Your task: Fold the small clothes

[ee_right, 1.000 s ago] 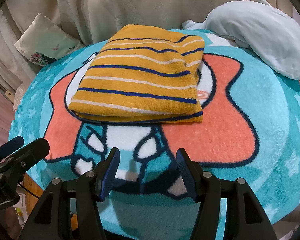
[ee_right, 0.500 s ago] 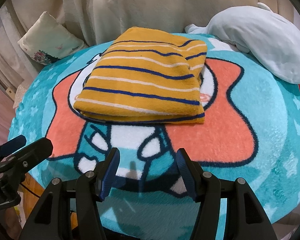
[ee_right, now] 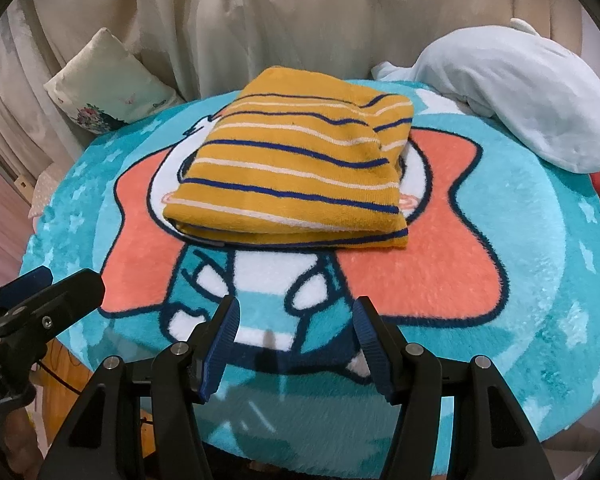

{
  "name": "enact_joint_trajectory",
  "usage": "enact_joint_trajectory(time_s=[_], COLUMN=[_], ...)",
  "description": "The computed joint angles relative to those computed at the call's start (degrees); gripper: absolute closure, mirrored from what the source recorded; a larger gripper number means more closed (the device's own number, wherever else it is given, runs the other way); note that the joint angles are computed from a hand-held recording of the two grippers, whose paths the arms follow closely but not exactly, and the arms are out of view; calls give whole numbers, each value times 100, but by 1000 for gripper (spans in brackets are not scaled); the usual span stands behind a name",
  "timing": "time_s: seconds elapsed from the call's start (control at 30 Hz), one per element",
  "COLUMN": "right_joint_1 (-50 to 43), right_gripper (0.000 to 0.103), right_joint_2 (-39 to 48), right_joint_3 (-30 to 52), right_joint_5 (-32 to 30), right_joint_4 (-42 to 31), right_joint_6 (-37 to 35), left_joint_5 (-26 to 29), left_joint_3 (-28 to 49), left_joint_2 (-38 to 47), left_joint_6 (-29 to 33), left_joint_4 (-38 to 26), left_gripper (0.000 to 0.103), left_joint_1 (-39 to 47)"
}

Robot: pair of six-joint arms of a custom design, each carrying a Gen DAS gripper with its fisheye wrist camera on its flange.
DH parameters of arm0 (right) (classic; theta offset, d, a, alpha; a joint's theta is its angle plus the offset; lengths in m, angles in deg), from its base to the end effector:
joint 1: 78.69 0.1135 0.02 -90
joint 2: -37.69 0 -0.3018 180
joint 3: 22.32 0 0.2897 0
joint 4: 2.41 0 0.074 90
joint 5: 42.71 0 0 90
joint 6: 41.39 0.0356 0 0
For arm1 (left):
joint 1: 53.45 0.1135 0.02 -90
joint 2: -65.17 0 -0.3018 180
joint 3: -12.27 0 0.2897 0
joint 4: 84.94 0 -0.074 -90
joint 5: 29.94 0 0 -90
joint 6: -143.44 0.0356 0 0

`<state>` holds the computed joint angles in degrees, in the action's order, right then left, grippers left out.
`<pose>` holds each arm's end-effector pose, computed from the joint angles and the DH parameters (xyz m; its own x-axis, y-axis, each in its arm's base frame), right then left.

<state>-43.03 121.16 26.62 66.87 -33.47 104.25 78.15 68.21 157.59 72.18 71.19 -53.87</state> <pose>0.2253 0.1470 0.1512 -0.7781 0.3990 -0.4852 0.3643 0.9158 0.1689 0.3189 -0.0134 0.1491 -0.7714 0.3111 -0.5552 0.4313 0.8970 -0.0966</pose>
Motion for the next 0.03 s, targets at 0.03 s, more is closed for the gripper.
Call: enact_joint_trajectory(time_s=[0.03], right_joint_1=[33], right_gripper=[40], right_joint_2=[-37], right_joint_3=[13], right_joint_5=[50], right_joint_4=[-26], right_joint_6=[14], left_joint_5=[-23], left_joint_3=[-6], left_joint_2=[-36], left_joint_6=[6], left_joint_4=[5], left_gripper=[0], left_joint_1=[6])
